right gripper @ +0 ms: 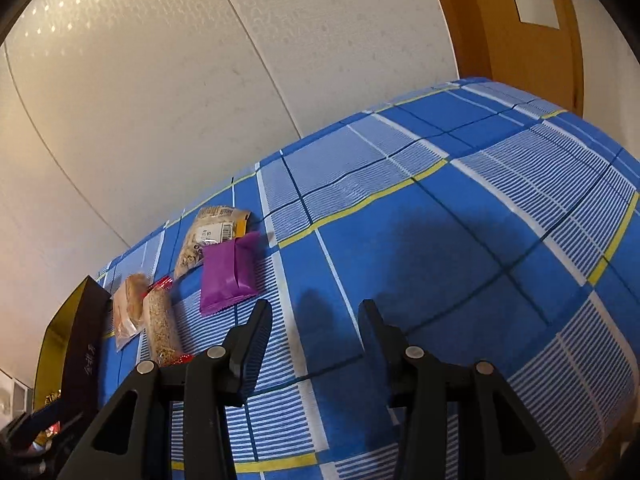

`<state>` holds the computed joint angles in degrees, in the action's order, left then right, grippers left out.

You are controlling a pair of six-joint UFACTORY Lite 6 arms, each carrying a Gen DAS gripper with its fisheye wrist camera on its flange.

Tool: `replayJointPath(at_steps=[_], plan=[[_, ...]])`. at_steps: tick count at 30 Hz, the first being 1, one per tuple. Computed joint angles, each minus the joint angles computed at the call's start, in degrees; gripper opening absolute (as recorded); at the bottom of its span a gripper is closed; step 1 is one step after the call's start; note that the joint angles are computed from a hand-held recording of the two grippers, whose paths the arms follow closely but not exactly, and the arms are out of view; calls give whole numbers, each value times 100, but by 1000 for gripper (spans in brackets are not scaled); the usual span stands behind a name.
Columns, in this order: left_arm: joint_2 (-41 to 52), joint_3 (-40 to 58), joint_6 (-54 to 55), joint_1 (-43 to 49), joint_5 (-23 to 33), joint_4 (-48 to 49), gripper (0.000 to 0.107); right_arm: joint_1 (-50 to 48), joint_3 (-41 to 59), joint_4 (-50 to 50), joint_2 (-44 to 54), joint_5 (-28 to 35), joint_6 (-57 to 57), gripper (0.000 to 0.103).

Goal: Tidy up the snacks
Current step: 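Grasp the sesame bar with red ends with the left tool, then grasp the purple packet with right tool while left tool lifts the sesame bar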

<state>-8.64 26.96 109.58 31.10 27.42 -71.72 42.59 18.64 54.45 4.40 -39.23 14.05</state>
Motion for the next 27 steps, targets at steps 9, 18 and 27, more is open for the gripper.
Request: replayJointPath(at_steps=[9, 18, 27], plan=[[1341, 1060, -795, -1962, -1105, -1098, 80, 172, -54, 258, -181, -51, -129, 45], [2465, 1581, 880, -2272, -866, -2732, 44, 22, -75, -56, -197, -61, 34, 46], [2158, 550, 3678, -1302, 174, -4175, 30, 104, 31, -87, -101, -109, -38, 46]])
